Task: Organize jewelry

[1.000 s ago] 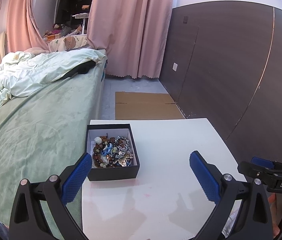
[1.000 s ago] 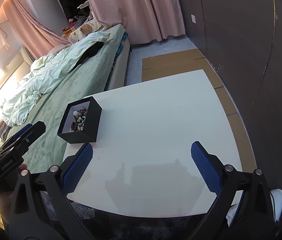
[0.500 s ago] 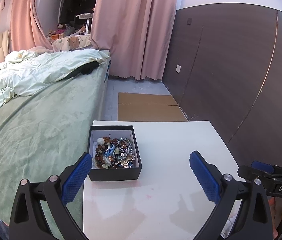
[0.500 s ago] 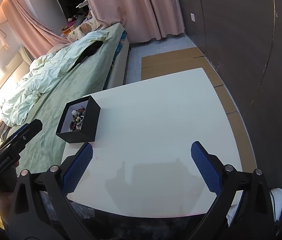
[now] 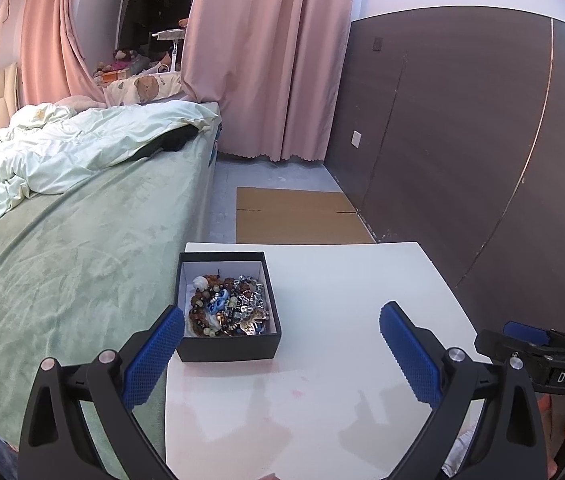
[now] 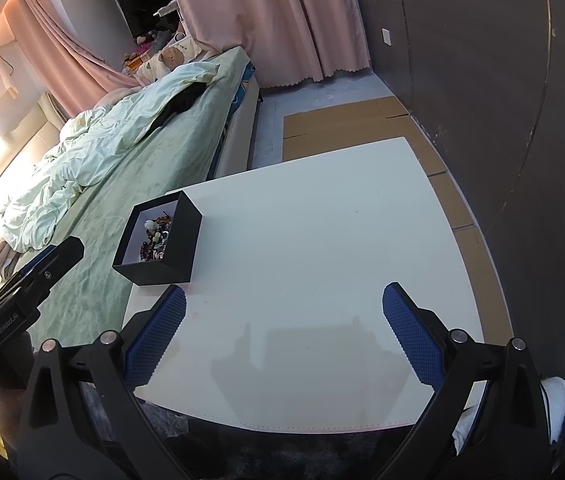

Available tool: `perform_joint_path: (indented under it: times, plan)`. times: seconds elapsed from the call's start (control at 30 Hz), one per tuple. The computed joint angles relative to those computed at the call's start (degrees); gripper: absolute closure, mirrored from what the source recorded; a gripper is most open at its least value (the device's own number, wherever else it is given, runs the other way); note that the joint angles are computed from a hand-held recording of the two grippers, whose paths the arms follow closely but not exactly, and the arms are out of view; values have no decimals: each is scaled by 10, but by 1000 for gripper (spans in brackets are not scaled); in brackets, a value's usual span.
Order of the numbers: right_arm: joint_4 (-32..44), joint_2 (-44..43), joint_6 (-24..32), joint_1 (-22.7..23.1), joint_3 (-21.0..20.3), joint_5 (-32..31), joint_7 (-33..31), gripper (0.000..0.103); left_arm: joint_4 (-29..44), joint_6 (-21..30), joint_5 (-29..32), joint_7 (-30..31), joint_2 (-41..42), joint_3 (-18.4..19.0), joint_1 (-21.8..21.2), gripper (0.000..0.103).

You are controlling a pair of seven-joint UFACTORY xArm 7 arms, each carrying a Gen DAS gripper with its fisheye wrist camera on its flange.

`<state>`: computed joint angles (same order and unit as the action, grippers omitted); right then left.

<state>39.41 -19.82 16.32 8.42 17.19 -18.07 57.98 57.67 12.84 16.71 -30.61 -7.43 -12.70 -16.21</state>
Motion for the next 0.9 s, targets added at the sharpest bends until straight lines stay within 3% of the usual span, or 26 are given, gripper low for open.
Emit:
perform_joint_path:
  times: [0.9]
  plan:
    - [-1, -5, 2, 0, 1, -3, 2, 5, 3, 9, 54, -37, -3, -11, 8, 8]
